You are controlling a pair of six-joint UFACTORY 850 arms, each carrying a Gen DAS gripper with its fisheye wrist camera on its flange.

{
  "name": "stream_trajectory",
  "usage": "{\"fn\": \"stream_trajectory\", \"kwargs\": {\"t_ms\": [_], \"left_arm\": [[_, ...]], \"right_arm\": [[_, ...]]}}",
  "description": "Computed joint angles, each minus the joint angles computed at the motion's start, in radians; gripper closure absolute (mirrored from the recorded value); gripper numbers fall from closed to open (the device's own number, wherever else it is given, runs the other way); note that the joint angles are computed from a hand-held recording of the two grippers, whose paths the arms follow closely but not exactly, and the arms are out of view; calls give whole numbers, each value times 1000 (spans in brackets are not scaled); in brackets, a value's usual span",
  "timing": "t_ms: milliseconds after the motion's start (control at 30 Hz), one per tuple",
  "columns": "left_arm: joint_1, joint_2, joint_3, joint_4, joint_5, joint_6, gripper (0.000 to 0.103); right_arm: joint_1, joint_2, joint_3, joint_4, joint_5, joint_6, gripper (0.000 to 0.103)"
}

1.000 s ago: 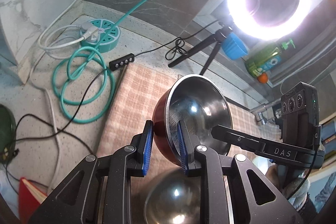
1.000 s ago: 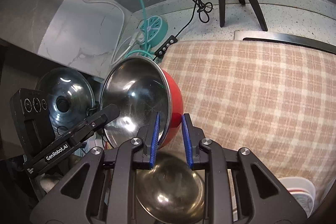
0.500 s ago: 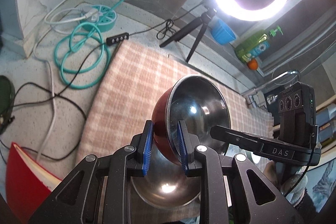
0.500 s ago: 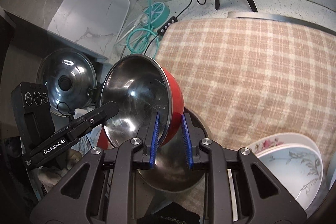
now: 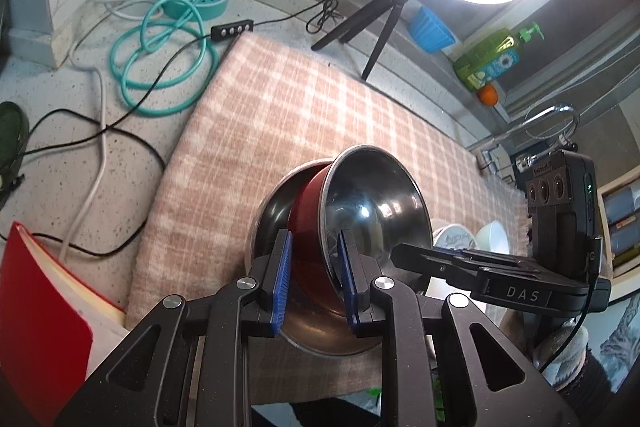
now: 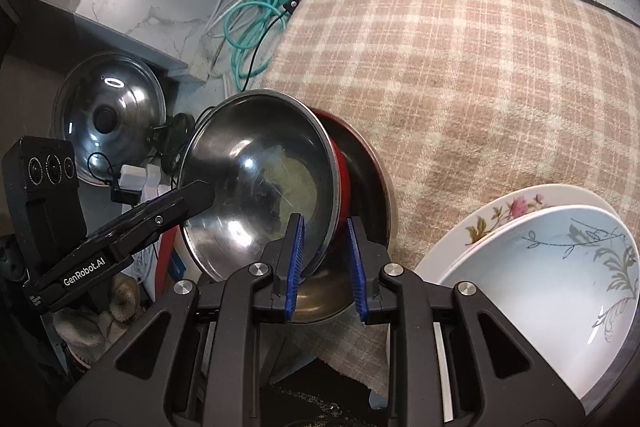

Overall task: Organize plates and bowls
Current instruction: 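Lower the red pot into the steel bowl and open both tools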

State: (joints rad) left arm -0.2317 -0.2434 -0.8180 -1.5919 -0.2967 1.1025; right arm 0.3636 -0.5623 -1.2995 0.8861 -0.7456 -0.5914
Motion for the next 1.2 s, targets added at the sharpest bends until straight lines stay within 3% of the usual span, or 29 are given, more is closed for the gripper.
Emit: {"fn": "stream_trajectory", "kwargs": {"t_ms": [567, 933, 1200], "left_arm": [[-32, -24, -6, 213, 38, -175, 82], [-48, -24, -13, 322, 69, -270, 82], [-58, -15, -12, 399, 97, -338, 83]], "right_arm": [[19, 7, 9, -84, 41, 35, 79], [50, 13, -2, -199, 65, 74, 71], [65, 26, 2, -218, 94, 67, 49]]}}
